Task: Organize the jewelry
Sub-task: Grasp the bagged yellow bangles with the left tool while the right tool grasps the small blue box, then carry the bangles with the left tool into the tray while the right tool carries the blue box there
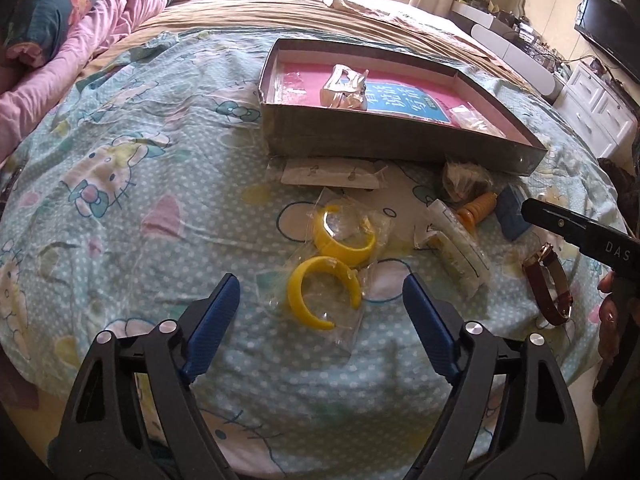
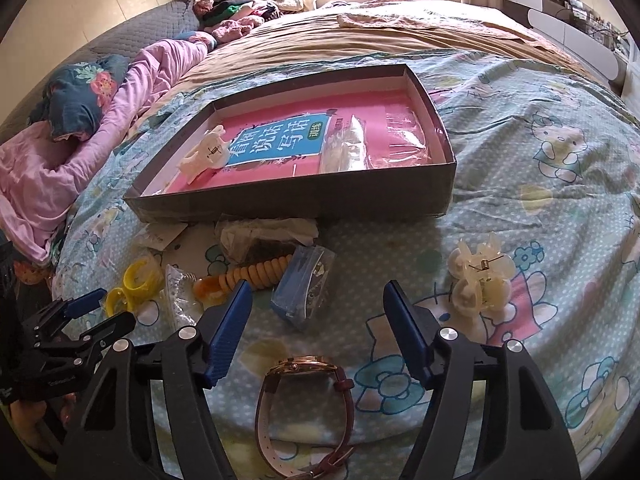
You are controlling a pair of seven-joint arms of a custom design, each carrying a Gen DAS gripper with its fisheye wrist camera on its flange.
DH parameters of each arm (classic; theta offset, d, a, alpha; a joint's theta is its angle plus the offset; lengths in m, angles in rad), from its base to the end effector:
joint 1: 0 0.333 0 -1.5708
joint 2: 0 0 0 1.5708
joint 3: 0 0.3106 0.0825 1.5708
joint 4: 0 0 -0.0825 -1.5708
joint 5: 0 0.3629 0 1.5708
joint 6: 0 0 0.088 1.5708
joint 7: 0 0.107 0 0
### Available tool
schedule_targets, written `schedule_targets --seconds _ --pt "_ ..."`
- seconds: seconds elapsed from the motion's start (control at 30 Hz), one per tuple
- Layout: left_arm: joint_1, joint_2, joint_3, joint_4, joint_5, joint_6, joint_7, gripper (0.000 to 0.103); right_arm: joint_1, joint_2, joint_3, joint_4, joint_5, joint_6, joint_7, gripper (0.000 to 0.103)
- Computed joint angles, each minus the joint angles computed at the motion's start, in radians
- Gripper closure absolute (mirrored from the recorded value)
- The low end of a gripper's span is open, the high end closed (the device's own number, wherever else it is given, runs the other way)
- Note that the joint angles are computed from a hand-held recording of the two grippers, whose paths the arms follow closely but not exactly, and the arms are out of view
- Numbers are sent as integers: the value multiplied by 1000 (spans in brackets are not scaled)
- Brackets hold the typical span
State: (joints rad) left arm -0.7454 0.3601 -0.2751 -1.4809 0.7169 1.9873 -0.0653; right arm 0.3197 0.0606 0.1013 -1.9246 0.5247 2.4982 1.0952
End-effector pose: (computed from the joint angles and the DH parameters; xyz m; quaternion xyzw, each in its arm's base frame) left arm 0.4046 -0.5284 0.5025 -0.7950 0.5290 -0.2143 0.2055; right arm 0.5451 0.2393 0.5168 -0.8274 0.4617 -0.0360 0.3178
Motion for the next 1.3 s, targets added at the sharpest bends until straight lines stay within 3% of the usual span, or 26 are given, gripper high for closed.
schedule_targets --seconds 0.03,0.1,0.17,0.23,0.4,0.5,1.3 --pt "-1 8 1 12 2 -10 9 30 1 4 0 3 -3 -2 4 40" --pt "-4 22 4 29 3 -27 25 44 1 15 1 15 0 -14 8 42" --pt "-6 30 8 38 3 -38 36 48 2 24 2 20 -3 -20 13 45" --pt "-8 31 11 38 5 -38 40 54 1 33 3 28 -1 -31 12 54" --pt "-16 18 14 25 30 -34 17 59 -1 42 8 25 26 -20 -22 70" --pt "-12 9 11 14 33 -13 4 61 -2 32 9 9 39 6 -46 74" --pt "-32 -33 -1 43 96 -42 -27 62 -4 -70 -12 9 193 -73 -197 77"
